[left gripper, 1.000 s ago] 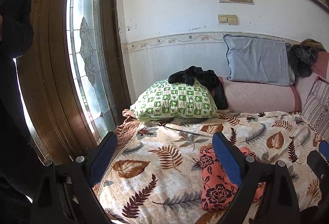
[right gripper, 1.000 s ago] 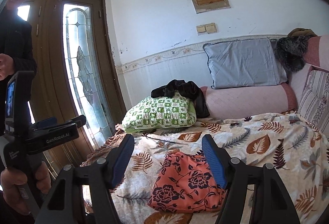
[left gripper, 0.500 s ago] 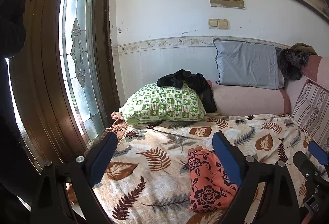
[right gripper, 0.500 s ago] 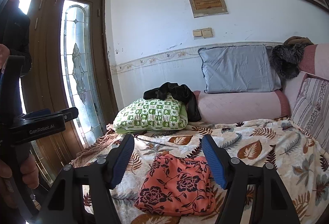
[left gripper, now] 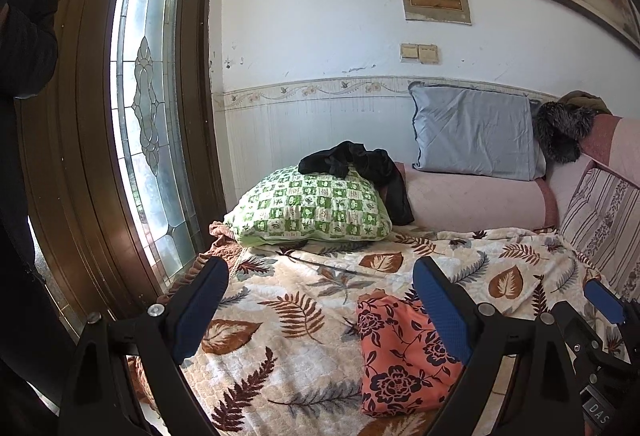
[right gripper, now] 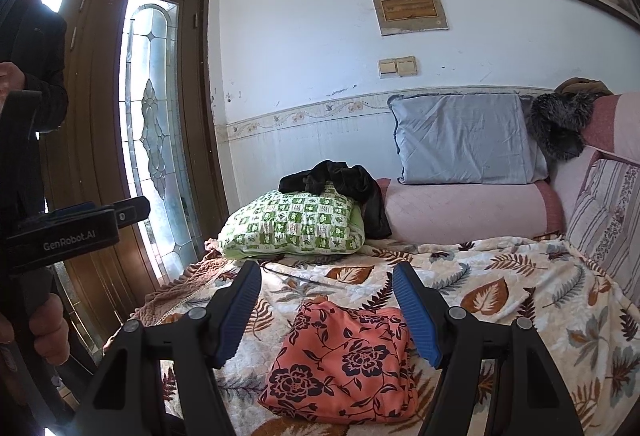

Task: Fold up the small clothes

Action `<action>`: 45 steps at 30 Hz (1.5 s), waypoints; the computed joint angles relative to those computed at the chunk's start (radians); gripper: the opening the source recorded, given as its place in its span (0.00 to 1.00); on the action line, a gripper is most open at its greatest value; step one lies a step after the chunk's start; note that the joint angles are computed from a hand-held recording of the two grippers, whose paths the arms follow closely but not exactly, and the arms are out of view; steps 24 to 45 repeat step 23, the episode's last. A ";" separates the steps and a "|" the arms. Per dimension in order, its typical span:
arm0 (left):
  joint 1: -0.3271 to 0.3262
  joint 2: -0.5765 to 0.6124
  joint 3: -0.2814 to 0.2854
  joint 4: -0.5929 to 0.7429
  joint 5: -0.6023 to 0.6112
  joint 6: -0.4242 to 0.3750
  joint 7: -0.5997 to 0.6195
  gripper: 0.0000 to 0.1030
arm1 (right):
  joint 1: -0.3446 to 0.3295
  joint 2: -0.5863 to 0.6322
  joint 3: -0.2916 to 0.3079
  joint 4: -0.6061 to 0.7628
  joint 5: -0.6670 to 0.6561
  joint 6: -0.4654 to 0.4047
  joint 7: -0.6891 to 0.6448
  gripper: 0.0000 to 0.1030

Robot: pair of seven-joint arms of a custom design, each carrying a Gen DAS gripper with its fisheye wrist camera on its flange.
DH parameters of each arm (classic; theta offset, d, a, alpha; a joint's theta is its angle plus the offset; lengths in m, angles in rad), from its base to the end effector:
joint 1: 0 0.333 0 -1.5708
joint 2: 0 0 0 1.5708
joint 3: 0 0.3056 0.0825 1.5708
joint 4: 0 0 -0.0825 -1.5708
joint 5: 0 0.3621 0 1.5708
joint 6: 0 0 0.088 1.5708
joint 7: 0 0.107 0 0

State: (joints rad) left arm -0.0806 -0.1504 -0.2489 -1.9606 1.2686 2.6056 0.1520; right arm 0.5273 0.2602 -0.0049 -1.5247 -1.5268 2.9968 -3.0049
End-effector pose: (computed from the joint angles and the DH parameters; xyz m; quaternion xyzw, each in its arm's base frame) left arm 0.5044 -0.2031 0.6120 -0.6283 0.5232 -0.3452 0.4608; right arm 0.5241 0.3848 0.5886 -0.6102 0.4856 -0.3135 0.5418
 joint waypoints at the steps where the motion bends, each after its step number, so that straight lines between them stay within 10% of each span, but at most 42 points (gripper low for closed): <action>1: 0.000 0.001 0.000 0.001 -0.001 -0.001 0.003 0.91 | -0.003 0.002 0.002 0.001 0.014 0.002 -0.016 0.69; 45: -0.005 0.024 0.012 0.024 0.047 0.044 -0.026 0.91 | 0.019 0.042 -0.035 0.026 0.111 0.039 -0.094 0.69</action>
